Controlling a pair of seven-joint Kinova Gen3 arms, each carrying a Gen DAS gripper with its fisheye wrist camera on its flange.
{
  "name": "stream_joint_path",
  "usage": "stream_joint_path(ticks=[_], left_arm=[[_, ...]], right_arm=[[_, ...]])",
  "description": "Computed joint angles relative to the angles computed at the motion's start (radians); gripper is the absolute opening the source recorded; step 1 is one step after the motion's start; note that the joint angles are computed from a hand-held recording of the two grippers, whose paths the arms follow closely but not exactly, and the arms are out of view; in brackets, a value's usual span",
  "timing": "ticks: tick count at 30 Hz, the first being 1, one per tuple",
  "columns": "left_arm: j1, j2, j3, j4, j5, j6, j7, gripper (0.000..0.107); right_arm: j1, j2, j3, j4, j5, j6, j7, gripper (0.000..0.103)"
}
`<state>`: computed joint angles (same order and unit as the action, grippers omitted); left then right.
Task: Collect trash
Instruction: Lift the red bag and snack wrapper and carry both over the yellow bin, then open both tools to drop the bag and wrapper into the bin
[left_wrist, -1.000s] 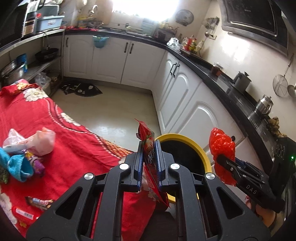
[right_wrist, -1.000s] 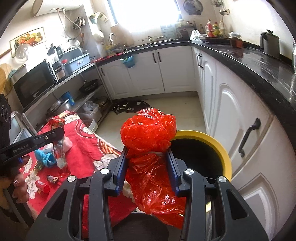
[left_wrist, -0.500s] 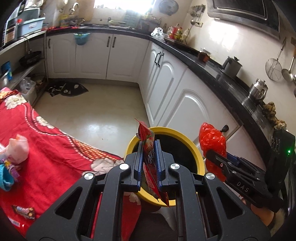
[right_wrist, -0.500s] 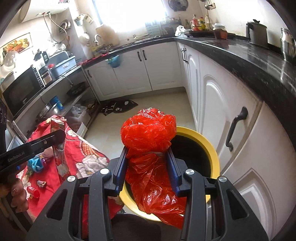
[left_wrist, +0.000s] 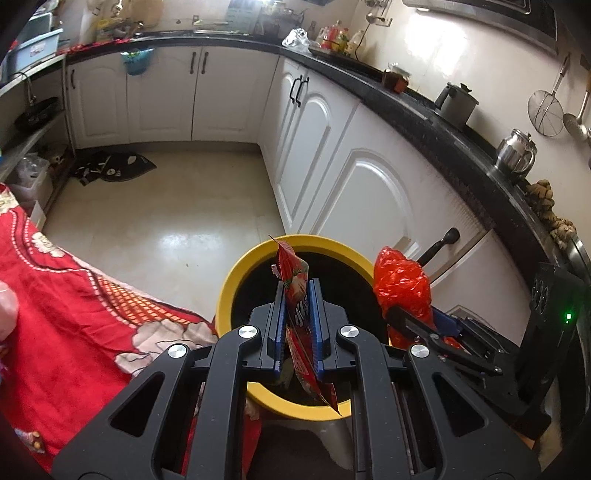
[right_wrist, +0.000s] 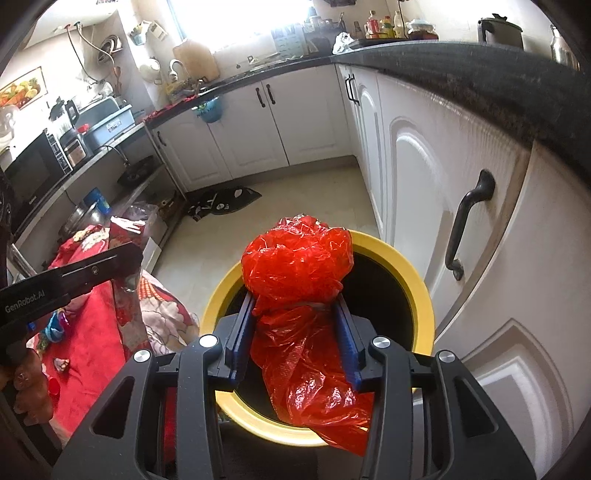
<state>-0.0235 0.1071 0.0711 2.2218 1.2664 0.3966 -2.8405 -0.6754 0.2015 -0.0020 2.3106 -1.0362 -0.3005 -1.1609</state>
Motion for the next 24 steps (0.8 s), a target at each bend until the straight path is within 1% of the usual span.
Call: stream_joint_path(ticks=[5,8,9,11,12,13,14,15,16,20,22,23,24], left_arm=[[0.002,0.039,0.01,-0.015,-0.003,-0.003,0.006,0.007],[-0.007,0.058,0.015,-0.023,-0.006,0.004,0.007,0.007],[-0.01,0.061,0.018,-0.024,-0.003,0.005,0.003,0.007],[-0.014,0.07,0.024,-0.025,0.019,-0.001,-0.01,0.008],[-0.017,0.072,0.024,-0.026,0.021,0.003,-0.01,0.017],[-0.021,0.077,0.022,-0.027,0.026,0.009,-0.009,0.028],[-0.025,0.079,0.021,-0.027,0.033,0.013,-0.011,0.033],[-0.03,0.08,0.018,-0.027,0.038,0.019,-0.012,0.041],[-0.033,0.081,0.016,-0.026,0.04,0.022,-0.012,0.045],[-0.049,0.075,0.0,-0.023,0.046,0.043,-0.009,0.054],[-0.055,0.068,-0.006,-0.019,0.05,0.046,-0.009,0.062],[-0.056,0.064,-0.009,-0.017,0.05,0.045,-0.007,0.065],[-0.062,0.058,-0.014,-0.011,0.055,0.047,-0.011,0.07]], right_arm=[[0.005,0.031,0.002,-0.011,0.034,0.011,-0.03,0.04],[-0.006,0.044,0.023,-0.018,0.051,0.022,-0.042,0.041],[-0.025,0.048,0.039,-0.023,0.038,0.024,-0.032,0.041],[-0.034,0.055,0.052,-0.024,0.039,0.027,-0.034,0.045],[-0.045,0.059,0.066,-0.03,0.027,0.032,-0.024,0.047],[-0.059,0.062,0.078,-0.03,0.011,0.03,-0.017,0.05],[-0.061,0.064,0.079,-0.028,0.009,0.026,-0.02,0.052],[-0.063,0.066,0.082,-0.028,0.003,0.027,-0.02,0.053],[-0.066,0.067,0.086,-0.027,-0.004,0.027,-0.019,0.055],[-0.073,0.066,0.092,-0.023,-0.02,0.024,-0.011,0.059],[-0.079,0.063,0.093,-0.021,-0.036,0.018,0.005,0.061],[-0.079,0.06,0.089,-0.019,-0.04,0.014,0.009,0.063],[-0.078,0.058,0.084,-0.015,-0.044,0.007,0.014,0.064]])
